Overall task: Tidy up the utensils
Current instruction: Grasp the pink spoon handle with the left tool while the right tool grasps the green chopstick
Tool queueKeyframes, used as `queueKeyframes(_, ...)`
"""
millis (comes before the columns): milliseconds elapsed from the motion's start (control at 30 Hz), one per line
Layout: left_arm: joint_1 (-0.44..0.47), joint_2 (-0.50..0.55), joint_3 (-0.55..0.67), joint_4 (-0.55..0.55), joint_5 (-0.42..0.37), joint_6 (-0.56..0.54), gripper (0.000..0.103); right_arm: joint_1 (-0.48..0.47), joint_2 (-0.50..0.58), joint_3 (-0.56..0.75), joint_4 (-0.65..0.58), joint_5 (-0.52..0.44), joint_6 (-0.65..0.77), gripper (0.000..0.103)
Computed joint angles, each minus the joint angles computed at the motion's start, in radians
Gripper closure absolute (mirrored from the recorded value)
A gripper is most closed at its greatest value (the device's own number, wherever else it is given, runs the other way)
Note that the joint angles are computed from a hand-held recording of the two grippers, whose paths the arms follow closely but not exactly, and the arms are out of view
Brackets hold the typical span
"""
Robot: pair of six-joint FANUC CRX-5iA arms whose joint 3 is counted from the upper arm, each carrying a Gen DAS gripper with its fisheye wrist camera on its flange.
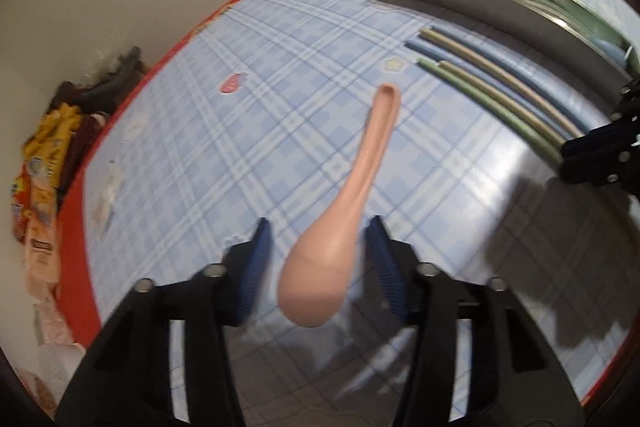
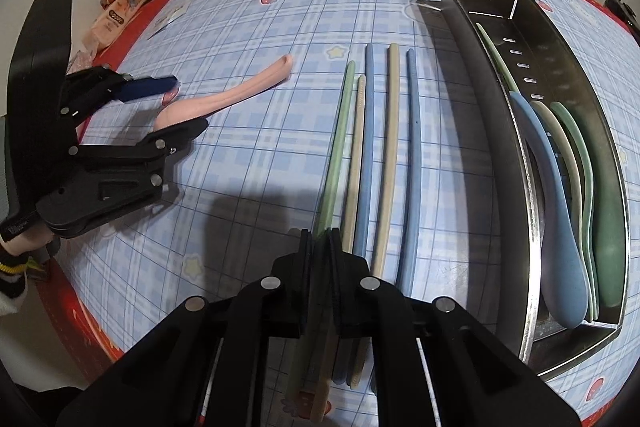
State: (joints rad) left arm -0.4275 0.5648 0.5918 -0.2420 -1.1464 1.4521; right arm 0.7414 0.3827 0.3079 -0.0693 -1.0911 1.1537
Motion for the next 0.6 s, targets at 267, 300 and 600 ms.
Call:
queueKeyframes(267,0.146,-0.048,-0.178,0.431,0.066,0.086,0.074,-0.006,0.002,0.007,-0.014,-0.001,0.003,0.094)
queueKeyframes(300,0.164,-0.063,-0.227,0.499,0.089,0.097,0.074,-0.006,0.002,0.006,-0.015,0.0,0.002,0.094)
queueKeyframes(600,0.239,-0.203,-0.579,0.838,0.25,0.128,0.089,-0.01,0.001,0.008,-0.024,-0.003,-0.007,0.094)
